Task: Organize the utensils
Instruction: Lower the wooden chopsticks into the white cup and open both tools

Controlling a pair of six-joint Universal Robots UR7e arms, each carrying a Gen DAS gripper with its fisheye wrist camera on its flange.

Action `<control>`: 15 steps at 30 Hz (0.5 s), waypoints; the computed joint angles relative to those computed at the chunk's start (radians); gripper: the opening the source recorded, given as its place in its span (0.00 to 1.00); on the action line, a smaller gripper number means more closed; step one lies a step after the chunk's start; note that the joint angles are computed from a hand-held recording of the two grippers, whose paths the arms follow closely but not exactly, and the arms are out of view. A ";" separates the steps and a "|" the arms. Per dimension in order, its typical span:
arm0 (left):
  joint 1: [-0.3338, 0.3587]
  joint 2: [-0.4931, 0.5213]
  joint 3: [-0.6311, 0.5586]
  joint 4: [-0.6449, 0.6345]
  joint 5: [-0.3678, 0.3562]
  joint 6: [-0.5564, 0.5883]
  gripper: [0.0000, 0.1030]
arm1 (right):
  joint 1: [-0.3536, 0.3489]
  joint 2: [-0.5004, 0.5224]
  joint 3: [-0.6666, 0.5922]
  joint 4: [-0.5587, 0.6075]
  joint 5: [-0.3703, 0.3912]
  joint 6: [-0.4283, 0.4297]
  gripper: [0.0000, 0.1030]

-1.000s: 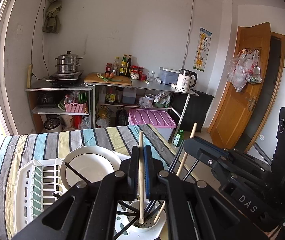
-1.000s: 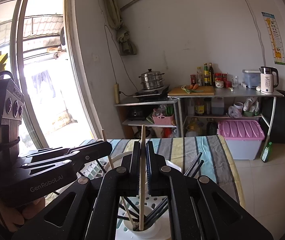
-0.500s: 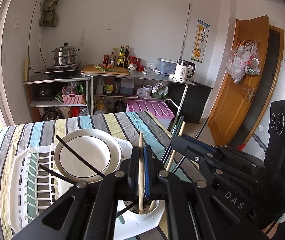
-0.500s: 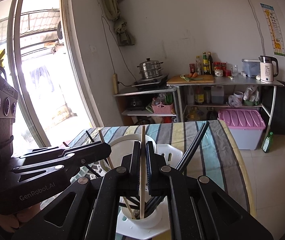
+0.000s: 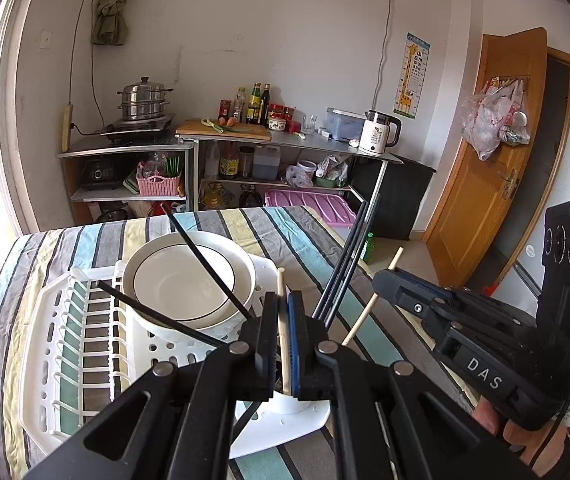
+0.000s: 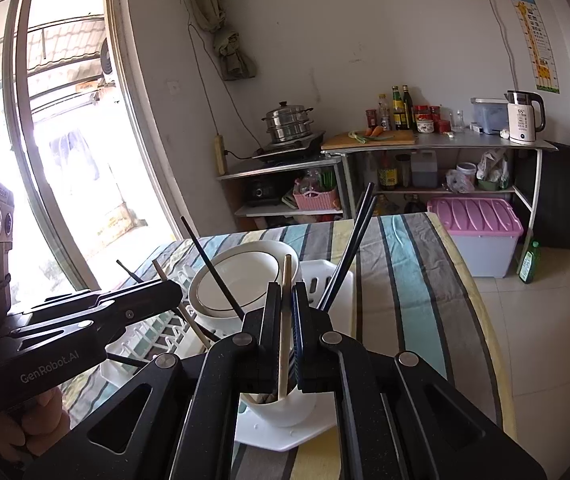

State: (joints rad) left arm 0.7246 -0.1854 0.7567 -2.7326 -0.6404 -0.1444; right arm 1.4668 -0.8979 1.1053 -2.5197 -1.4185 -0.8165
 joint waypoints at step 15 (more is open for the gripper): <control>-0.020 -0.048 0.108 -0.039 0.043 -0.017 0.13 | -0.006 -0.037 0.045 -0.009 -0.016 -0.024 0.12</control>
State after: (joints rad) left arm 0.7041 -0.2339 0.8643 -2.7716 -0.5975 -0.1609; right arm 1.4605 -0.9345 1.1506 -2.5291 -1.4340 -0.8410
